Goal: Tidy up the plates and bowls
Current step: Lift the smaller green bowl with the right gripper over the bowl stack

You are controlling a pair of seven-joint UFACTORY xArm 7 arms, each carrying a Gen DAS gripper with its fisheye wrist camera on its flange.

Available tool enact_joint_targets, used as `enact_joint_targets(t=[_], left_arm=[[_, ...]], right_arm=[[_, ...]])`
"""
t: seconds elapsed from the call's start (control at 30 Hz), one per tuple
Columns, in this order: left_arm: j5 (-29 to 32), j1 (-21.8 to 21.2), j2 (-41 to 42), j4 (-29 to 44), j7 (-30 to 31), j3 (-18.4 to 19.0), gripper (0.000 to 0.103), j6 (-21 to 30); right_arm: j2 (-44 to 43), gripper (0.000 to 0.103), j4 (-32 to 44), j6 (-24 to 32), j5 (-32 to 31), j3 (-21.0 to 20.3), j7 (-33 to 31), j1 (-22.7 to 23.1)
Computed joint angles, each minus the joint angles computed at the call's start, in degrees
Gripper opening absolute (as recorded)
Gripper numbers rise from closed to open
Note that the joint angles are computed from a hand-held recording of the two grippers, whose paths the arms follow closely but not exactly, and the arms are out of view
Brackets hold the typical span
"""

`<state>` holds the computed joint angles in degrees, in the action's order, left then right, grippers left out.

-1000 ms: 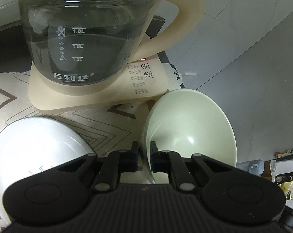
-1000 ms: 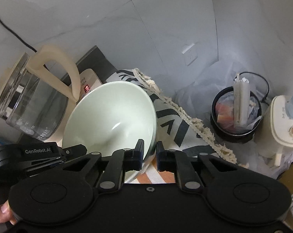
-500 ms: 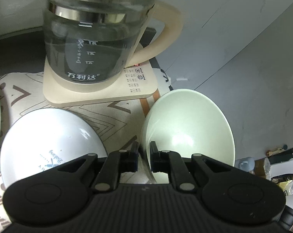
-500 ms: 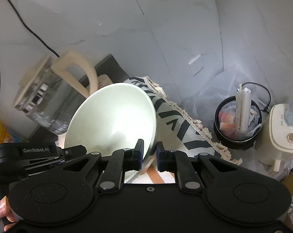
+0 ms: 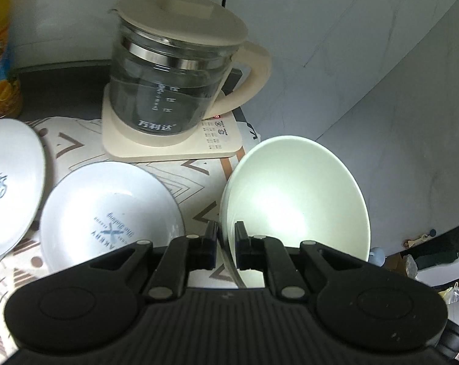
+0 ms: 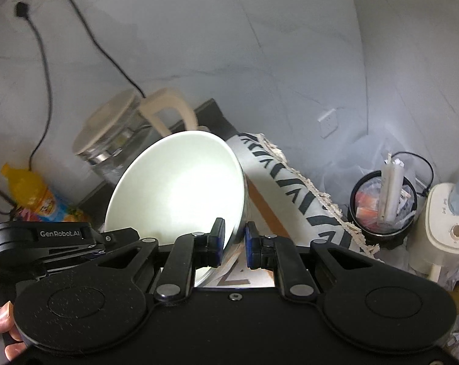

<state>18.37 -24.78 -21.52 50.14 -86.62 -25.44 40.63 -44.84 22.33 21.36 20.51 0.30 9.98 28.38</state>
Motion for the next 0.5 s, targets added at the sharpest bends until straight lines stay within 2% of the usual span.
enact_joint_targets(t=[0.5], left_arm=[[-4.9,-1.7,-11.4,-3.9,-4.6,-4.1,0.010,6.5]], right_arm=[[-11.0,0.014,-3.3,5.1,-1.0,1.1,-1.4,2.7]])
